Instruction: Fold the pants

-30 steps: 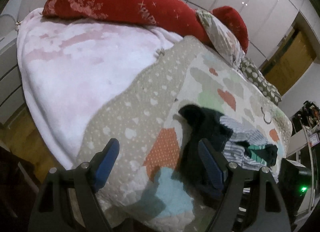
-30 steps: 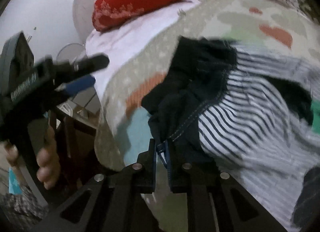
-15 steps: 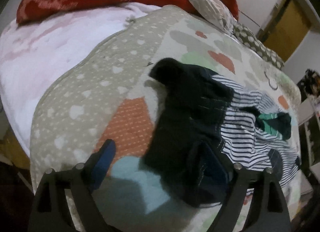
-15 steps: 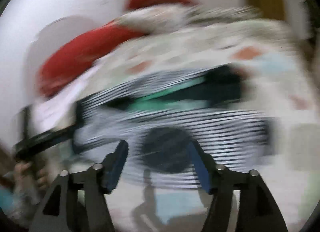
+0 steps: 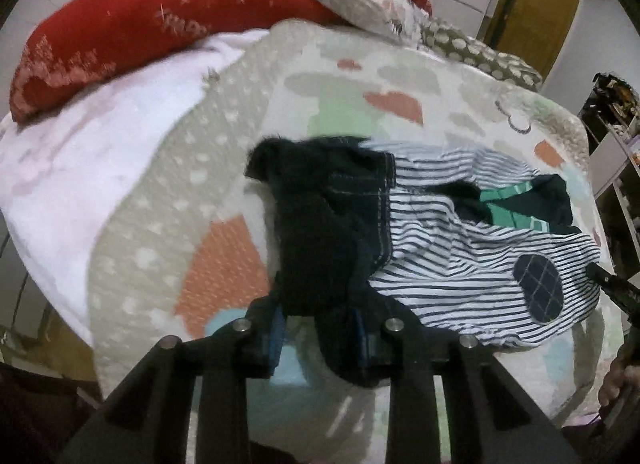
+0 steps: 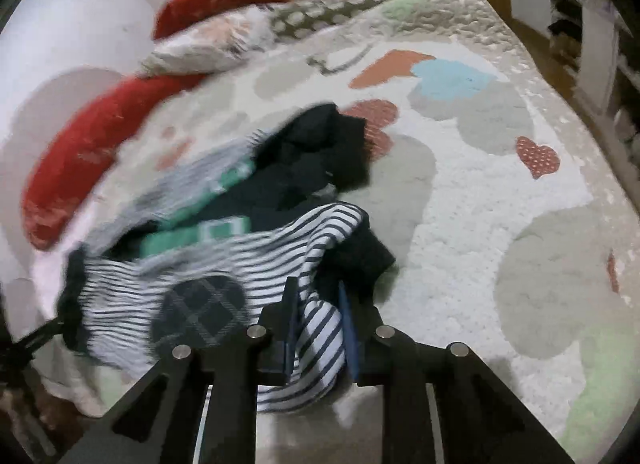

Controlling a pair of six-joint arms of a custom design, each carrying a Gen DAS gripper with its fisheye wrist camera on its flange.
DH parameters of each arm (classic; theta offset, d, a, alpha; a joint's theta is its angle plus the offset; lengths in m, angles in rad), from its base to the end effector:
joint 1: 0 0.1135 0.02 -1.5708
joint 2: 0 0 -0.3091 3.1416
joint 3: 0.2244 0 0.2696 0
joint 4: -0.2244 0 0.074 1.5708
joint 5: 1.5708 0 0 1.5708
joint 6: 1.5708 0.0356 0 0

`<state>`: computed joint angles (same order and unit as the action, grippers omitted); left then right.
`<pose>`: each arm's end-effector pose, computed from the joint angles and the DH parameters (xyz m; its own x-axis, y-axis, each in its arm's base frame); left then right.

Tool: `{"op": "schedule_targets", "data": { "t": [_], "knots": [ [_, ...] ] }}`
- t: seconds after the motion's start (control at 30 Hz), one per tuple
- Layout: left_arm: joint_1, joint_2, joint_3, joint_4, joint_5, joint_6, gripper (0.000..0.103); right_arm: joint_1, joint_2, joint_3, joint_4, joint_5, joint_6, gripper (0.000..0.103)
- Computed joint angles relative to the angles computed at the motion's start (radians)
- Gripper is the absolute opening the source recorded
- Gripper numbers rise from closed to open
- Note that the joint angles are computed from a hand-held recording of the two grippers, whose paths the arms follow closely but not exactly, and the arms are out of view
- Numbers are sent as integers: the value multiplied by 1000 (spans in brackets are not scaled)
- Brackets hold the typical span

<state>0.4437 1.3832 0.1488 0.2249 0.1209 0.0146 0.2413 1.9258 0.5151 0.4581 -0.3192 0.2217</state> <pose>0.1499 0.0665 0.0963 -0.7699 -0.3499 -0.5337 -0.3570 0.9293 -0.0943 0.2799 0.0804 0.0656 -0.8607 0.0032 -0.5092 -0.2196 0.8998 0.3769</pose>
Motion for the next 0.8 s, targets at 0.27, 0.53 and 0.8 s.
{"op": "schedule_targets", "data": {
  "t": [0.27, 0.53, 0.8],
  "knots": [
    [20, 194, 17, 39, -80, 45, 36, -87, -56, -88, -33, -21, -66, 29],
    [276, -20, 52, -140, 116, 164, 53, -187, -124, -11, -132, -31, -81, 64],
    [125, -28, 132, -116, 87, 59, 71, -60, 50, 273, -290, 62, -98, 67]
  ]
}}
